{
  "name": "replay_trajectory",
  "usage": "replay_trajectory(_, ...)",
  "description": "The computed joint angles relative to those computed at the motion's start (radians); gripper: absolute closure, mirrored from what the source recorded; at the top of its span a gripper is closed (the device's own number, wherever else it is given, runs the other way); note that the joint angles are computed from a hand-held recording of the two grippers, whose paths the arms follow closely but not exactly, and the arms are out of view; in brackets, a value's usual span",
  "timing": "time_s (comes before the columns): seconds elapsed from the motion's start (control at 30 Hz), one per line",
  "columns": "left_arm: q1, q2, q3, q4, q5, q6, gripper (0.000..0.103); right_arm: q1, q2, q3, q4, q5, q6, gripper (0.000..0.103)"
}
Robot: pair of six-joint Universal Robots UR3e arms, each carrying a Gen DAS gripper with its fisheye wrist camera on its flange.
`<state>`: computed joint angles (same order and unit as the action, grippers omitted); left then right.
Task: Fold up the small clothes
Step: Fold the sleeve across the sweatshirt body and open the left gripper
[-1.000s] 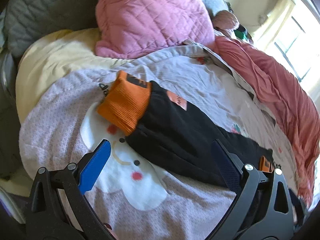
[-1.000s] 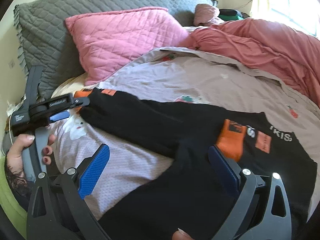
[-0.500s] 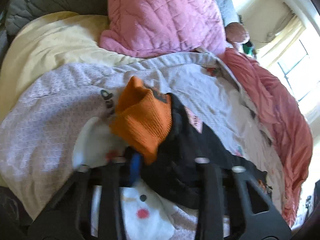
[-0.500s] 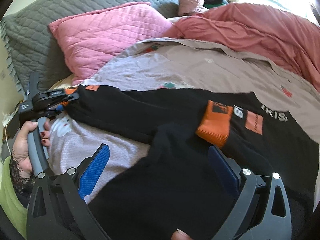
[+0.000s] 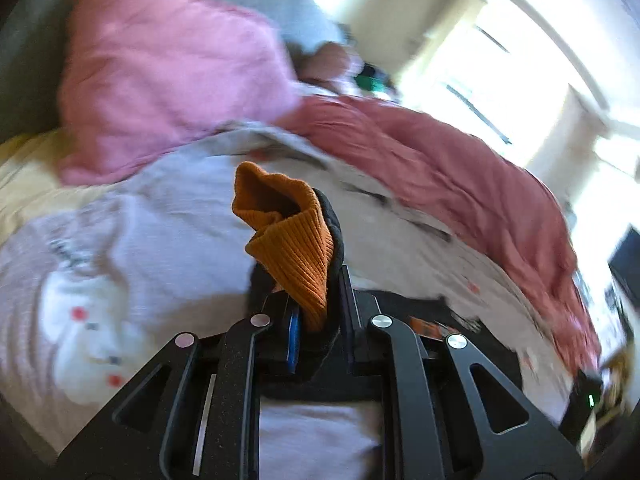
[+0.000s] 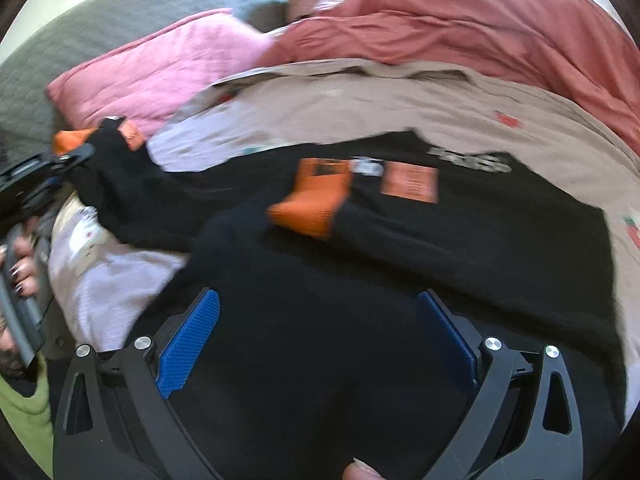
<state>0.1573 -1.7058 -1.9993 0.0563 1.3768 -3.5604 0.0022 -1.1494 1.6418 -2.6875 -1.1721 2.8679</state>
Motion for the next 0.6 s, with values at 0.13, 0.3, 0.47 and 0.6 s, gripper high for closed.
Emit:
replay_trajectory(0.13,-0.16,-0.095,0.129,-0.003,-0.002,0.08,0.094,-0.098,-0.036,0.06,-0.031,0.001,0.008,0.005)
replay_trajectory(0.3,-0.35,-0.253,0.323,-0.142,0.075,0.227,0.094,-0.19,-0.059,0.087,-0.039,0.01,0.023,0.005)
replay_trajectory(0.47,-0.436,-0.376,0.462,-0.327,0.093,0.331,0.089,-0.246,-0.073,0.099,-0.05,0.019,0.043,0.005)
replay_trajectory(0.6,-0.466,-0.404,0.483,-0.359,0.052,0.427,0.072,-0.262,-0.074,0.087,-0.025,0.034,0.049,0.005)
